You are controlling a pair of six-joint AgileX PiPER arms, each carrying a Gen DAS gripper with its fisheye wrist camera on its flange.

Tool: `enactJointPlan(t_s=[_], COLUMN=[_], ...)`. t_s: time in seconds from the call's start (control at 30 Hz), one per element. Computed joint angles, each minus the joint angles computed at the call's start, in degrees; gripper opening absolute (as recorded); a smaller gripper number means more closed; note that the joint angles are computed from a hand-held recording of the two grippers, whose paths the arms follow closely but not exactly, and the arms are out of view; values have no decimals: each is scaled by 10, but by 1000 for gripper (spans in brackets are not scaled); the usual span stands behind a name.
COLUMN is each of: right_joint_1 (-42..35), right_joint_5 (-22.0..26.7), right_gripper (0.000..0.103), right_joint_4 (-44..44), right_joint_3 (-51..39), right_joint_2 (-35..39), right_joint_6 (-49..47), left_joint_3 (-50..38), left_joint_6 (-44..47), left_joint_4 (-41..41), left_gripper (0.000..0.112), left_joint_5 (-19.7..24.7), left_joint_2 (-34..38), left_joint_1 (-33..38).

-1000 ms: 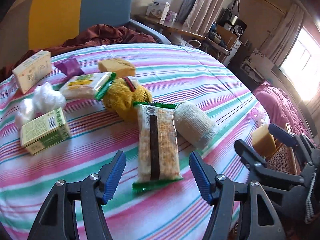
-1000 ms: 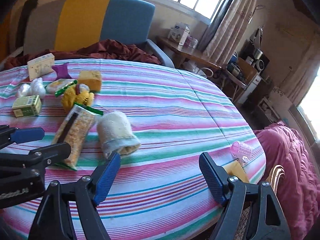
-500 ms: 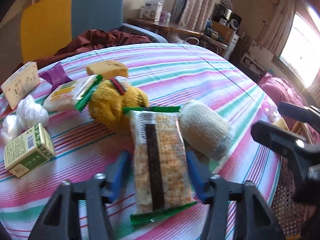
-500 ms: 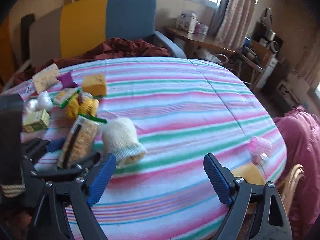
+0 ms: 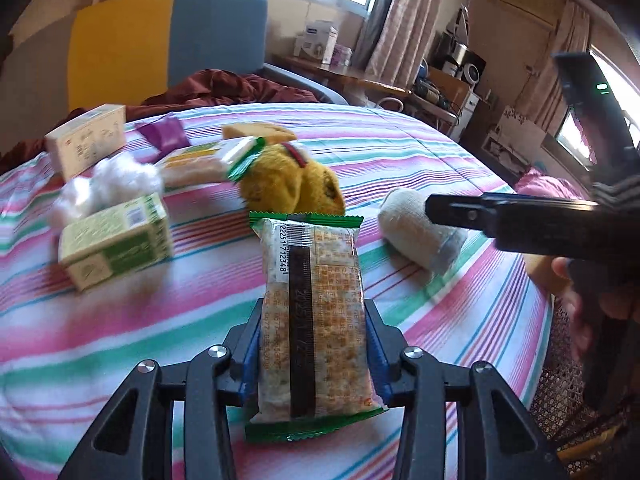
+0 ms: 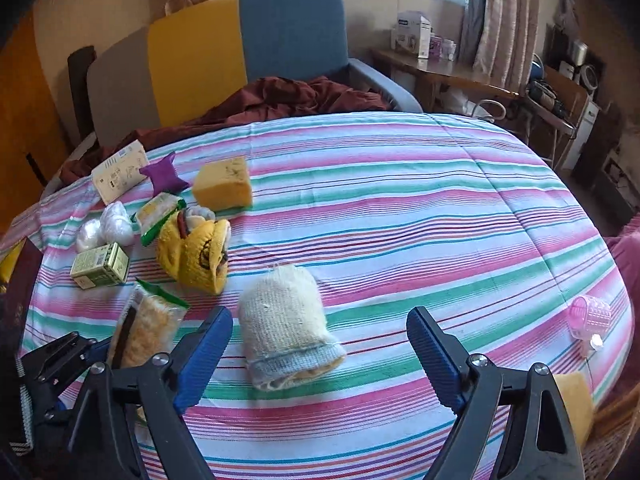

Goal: Organize objects
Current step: 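Grasp the granola bar with the left tool while the right tool grasps the white sock roll, then carry the granola bar and the sock roll toward the gold tray with both tools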

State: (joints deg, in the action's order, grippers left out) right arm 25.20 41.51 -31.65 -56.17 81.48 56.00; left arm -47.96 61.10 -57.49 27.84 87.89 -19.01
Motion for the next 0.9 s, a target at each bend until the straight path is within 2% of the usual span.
enactJointPlan(t_s=[0.17,0.23,0.3,0.33,0.4,0.53,0.77,0.9], right_joint_1=[7,4,-8,-15,-8,35,68,84], right_joint_5=[17,23,7,-7,-5,32,54,66], right_gripper=[88,83,66,61,57,54,54,54], right_joint_4=[12,20,52,76,78,10,-46,-71], right_joint_3=[-24,-30,-27,-23,-24,-33,-37,-41], right_joint_2=[42,53,58,56,57,57,47,48], right_joint_6=[-31,-40,-71,-92,-90,-44,-9,0], left_joint_3=[40,44,47,47,50,68,84,95], left_joint_6=[61,67,74,75,82,98,97,83], left_joint_4=[-42,-45,-49,-50,-54,-64,-61,-46], left_gripper=[44,44,44,44,44,44,44,44], left_joint_5=[-1,-1,4,8,12,10,17,46], left_joint_2=[-28,-31,-33,-33,-34,-53,-72,-94], left_joint_1=[16,17,21,24,28,36,56,92])
